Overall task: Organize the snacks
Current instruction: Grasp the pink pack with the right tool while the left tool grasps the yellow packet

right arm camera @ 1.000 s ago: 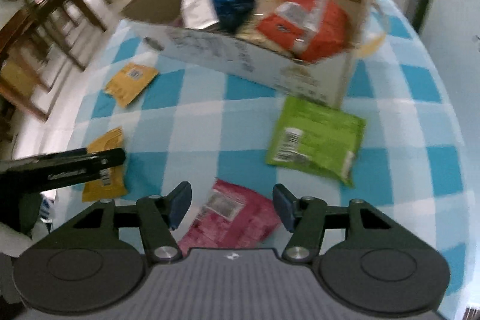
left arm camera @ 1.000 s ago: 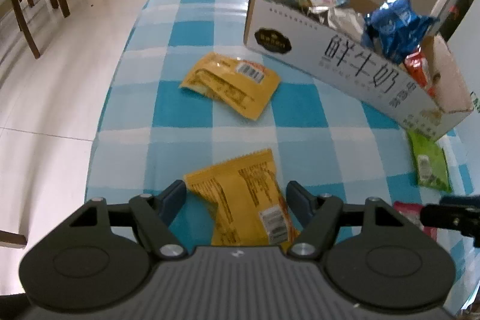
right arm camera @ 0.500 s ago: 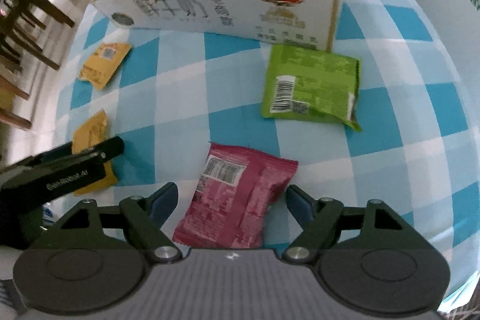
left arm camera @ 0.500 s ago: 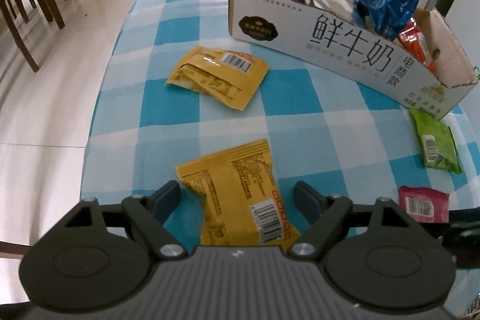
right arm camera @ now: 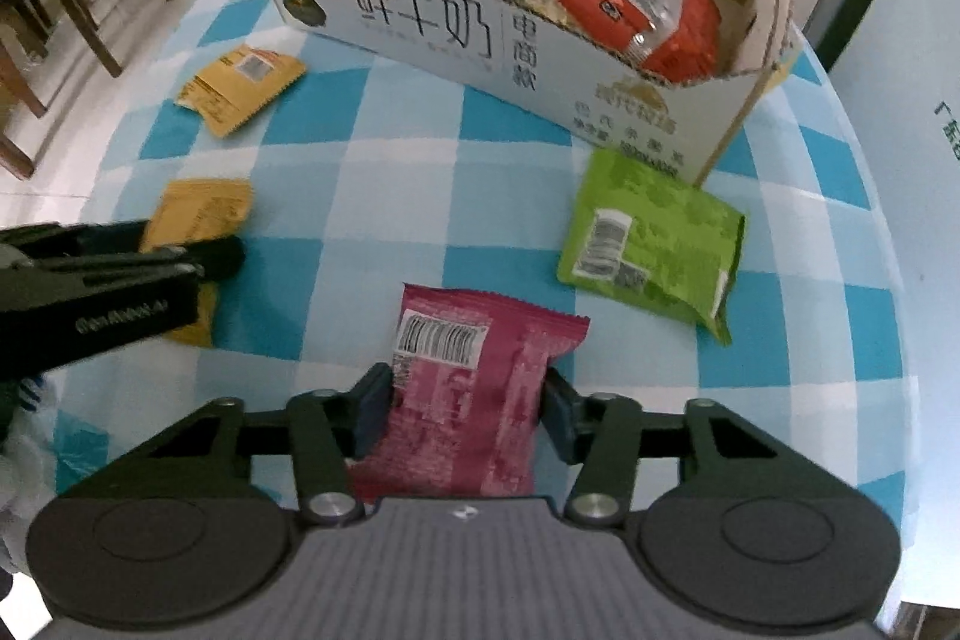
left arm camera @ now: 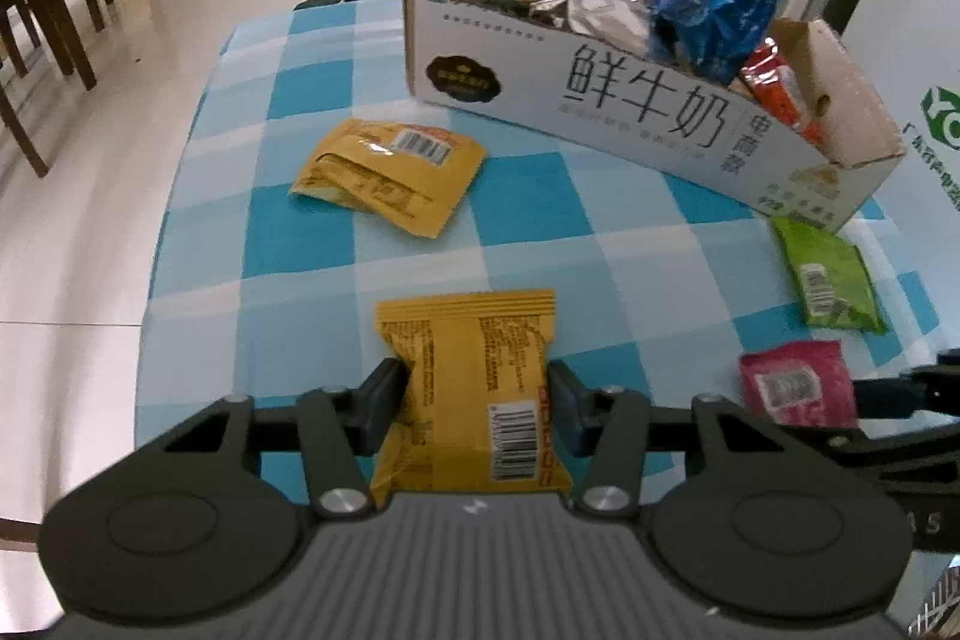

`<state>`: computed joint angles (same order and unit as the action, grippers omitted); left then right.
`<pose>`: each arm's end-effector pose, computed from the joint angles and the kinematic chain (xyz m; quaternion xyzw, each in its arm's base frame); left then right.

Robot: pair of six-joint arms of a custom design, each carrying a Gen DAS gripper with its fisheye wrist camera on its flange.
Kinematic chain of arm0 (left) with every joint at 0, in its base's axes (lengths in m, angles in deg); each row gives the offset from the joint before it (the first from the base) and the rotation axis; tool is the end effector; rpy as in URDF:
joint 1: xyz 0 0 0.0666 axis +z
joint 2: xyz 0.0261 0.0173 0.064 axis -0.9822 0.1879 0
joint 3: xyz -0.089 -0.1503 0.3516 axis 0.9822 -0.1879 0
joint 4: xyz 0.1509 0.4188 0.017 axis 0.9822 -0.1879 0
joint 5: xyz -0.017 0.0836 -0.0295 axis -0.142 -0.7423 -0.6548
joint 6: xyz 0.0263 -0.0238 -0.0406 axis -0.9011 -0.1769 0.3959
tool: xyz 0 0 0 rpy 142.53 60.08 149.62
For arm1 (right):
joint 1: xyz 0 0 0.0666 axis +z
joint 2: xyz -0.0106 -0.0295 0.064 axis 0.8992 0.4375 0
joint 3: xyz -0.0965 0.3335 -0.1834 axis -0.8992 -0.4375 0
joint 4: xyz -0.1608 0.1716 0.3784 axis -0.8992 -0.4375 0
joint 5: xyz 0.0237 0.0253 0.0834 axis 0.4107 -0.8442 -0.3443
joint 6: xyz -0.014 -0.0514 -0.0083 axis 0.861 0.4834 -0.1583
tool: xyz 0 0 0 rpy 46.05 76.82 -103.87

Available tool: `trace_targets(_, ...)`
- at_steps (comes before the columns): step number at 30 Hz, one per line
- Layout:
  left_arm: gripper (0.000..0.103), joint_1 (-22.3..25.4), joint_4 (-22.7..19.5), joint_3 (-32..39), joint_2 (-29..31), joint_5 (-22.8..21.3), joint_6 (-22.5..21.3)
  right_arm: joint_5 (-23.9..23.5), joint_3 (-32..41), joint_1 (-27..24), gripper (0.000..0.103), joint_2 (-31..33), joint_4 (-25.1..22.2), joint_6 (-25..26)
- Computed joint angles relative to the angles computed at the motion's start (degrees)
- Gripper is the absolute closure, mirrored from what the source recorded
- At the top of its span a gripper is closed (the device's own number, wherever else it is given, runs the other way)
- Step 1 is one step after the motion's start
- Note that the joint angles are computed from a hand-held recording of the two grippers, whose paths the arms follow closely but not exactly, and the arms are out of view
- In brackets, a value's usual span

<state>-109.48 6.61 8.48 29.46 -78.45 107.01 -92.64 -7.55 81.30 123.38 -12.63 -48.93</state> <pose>0.4516 -0.2503 0.2798 -0.1473 0.9479 0.0004 0.2824 0.4949 0.1611 0.3345 -0.2557 0.9505 0.1139 0.1350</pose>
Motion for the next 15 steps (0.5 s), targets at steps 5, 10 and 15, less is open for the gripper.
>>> trace_targets(5, 0.054, -0.3, 1.6, -0.5, -0.9, -0.9, -0.5, -2.7, 0.5, -0.3, 0.047, -0.3, 1.2, -0.6)
trace_targets(10, 0.054, -0.5, 1.9, -0.4, -1.2, -1.3, -0.7, -3.8, 0.7, -0.4, 0.047, -0.5, 1.7, -0.9)
trace_targets(15, 0.054, -0.7, 2.2, -0.1, -1.1, -1.2, -0.6, -4.3, 0.9, -0.6, 0.047, -0.9, 2.9, -1.3)
